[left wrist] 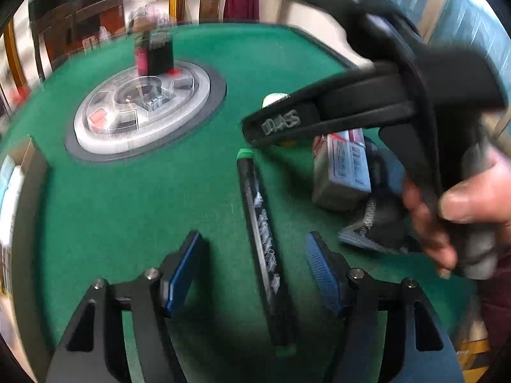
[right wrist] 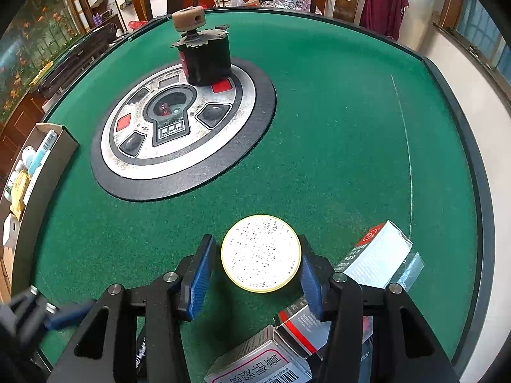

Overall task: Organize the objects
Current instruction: 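Lift the marker with left gripper while right gripper grasps the yellow tape roll, then lower marker with left gripper while right gripper lowers tape roll into box, open both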

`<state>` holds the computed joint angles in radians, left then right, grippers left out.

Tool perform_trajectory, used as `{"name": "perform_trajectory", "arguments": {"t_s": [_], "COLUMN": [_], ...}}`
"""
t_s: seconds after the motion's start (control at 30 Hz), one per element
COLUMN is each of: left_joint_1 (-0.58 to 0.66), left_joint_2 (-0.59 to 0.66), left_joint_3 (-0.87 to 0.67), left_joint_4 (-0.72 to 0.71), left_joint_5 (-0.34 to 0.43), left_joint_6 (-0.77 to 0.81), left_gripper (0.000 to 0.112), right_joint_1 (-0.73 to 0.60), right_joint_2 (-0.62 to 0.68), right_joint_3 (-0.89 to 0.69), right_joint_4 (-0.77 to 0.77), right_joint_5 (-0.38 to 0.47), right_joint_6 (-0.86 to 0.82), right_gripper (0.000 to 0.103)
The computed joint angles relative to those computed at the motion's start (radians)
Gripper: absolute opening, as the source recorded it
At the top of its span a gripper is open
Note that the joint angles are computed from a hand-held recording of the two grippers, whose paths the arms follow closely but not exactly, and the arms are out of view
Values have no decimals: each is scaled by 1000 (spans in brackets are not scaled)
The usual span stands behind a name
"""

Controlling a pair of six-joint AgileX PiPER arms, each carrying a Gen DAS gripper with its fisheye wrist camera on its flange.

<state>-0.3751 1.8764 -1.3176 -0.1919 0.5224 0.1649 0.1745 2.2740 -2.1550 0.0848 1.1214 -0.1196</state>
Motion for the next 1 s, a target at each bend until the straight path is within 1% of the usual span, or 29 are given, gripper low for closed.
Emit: {"name": "perform_trajectory", "arguments": {"t_s": [0.03, 0.07, 0.1, 0.13, 0.17, 0.2, 0.27, 0.3, 0.37, 0.5, 0.53, 0.6, 0.63, 0.7, 0.73, 0.8, 0.87, 0.93, 1.0], "left_joint_1": [-27, -40, -45, -39, -33, -19, 32, 51, 96, 202, 246, 325, 387, 476, 539, 633, 725, 799, 848], "left_joint_2": [6, 1, -8, -23, -32, -34, -48, -62, -109, -221, -264, -325, -362, -399, -422, -440, -446, -399, -373], "left_joint_3": [4, 17, 32, 44, 46, 38, 41, 54, 102, 197, 228, 269, 290, 299, 307, 307, 310, 285, 283], "left_joint_4": [91, 145, 162, 150, 149, 121, -12, -51, -153, -397, -468, -556, -607, -639, -650, -647, -632, -618, -608], "left_joint_5": [-20, -38, -52, -51, -41, -18, 24, 31, 21, 48, 70, 111, 154, 205, 234, 271, 283, 303, 313], "left_joint_6": [-68, -108, -116, -98, -94, -64, 58, 95, 191, 420, 489, 580, 636, 681, 705, 726, 740, 746, 756], "left_gripper": [66, 66, 57, 47, 18, 15, 14, 14, 14, 14, 14, 14, 14, 14, 14, 14, 14, 14, 14], "right_joint_1": [-1, -3, -4, -4, -3, -3, -5, -7, -1, 9, 12, 19, 26, 47, 62, 105, 161, 218, 283], "right_joint_2": [6, 9, 11, 12, 12, 8, -1, -8, -40, -112, -131, -172, -193, -229, -241, -253, -249, -229, -174], "right_joint_3": [-12, -19, -23, -26, -27, -22, -11, -1, 52, 153, 175, 213, 231, 250, 249, 233, 200, 153, 67], "right_joint_4": [2, 5, 7, 4, 5, 5, 24, 35, 39, 65, 74, 104, 119, 151, 163, 180, 192, 206, 221], "right_joint_5": [8, 13, 17, 20, 22, 22, 29, 27, -4, -62, -75, -97, -106, -113, -110, -101, -87, -65, -27], "right_joint_6": [1, 2, 3, 4, 4, 2, -16, -24, -26, -30, -29, -33, -35, -42, -46, -43, -38, -31, -18], "right_gripper": [55, 55, 54, 53, 52, 45, 43, 43, 43, 43, 43, 43, 43, 43, 43, 43, 43, 44, 44]}}
